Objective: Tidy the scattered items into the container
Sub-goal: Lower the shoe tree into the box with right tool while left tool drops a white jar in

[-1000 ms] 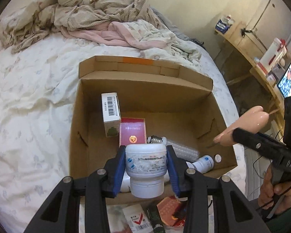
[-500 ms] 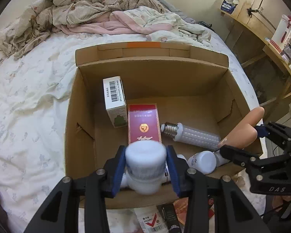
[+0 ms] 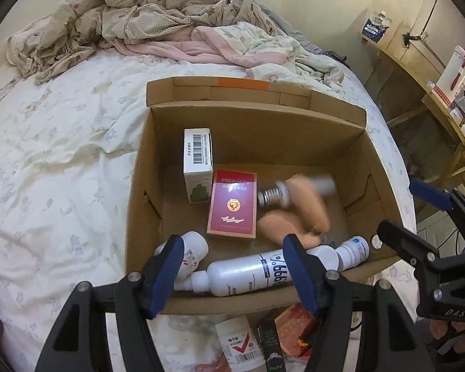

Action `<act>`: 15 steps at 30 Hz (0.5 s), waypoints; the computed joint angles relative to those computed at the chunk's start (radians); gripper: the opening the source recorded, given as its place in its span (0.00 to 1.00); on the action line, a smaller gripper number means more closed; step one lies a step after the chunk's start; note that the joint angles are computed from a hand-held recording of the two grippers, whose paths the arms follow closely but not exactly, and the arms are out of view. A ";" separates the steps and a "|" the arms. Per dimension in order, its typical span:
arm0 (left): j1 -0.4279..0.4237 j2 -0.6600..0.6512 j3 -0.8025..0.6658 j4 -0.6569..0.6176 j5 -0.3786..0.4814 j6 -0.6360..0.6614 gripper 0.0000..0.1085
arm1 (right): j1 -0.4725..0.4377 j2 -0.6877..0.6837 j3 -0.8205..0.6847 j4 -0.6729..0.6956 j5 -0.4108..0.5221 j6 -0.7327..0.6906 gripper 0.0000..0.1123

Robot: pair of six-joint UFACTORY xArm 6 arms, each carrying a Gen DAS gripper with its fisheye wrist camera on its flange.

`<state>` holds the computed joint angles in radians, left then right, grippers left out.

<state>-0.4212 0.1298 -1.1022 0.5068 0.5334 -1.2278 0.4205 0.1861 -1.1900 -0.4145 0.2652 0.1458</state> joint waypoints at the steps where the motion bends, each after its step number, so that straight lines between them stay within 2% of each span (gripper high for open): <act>1: -0.001 -0.005 0.002 0.005 0.001 -0.005 0.62 | 0.003 0.003 -0.001 0.011 -0.001 -0.010 0.83; 7: -0.006 -0.037 0.014 0.047 0.007 -0.046 0.62 | 0.009 0.006 0.000 0.118 -0.005 -0.103 0.83; 8: -0.007 -0.043 0.018 0.052 0.005 -0.055 0.62 | 0.011 0.004 0.010 0.168 -0.025 -0.167 0.83; 12: -0.004 -0.100 0.054 -0.023 -0.031 -0.038 0.62 | 0.014 -0.009 0.019 0.215 -0.037 -0.209 0.83; 15: -0.014 -0.160 0.064 -0.043 0.004 -0.055 0.62 | 0.017 -0.035 0.036 0.293 -0.055 -0.262 0.83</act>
<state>-0.4353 -0.0303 -1.0384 0.4641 0.5377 -1.2827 0.4378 0.1513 -1.1537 -0.1217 0.2107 -0.1161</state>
